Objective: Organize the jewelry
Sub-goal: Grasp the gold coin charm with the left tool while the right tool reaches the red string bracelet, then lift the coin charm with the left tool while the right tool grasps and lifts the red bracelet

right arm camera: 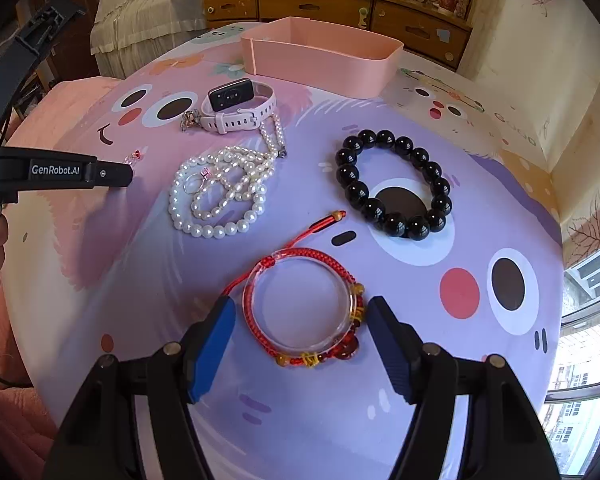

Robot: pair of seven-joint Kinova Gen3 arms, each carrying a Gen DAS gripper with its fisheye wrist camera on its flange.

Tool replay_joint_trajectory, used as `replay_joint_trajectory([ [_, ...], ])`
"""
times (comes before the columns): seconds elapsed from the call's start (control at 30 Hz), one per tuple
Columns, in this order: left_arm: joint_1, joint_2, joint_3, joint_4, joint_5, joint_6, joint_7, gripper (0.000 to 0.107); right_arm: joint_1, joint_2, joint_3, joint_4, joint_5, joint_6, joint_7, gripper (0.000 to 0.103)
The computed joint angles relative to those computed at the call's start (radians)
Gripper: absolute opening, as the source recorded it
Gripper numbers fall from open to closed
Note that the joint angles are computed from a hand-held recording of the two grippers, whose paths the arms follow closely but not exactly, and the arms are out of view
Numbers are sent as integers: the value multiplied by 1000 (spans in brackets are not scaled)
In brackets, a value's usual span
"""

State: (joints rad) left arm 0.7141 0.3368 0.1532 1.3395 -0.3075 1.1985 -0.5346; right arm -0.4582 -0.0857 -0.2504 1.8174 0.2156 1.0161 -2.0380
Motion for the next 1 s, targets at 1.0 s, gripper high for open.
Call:
replay_joint_trajectory([
  [1.0, 1, -9, 12, -75, -33, 24, -178, 16, 16, -16, 2, -58, -18, -34, 24, 60],
])
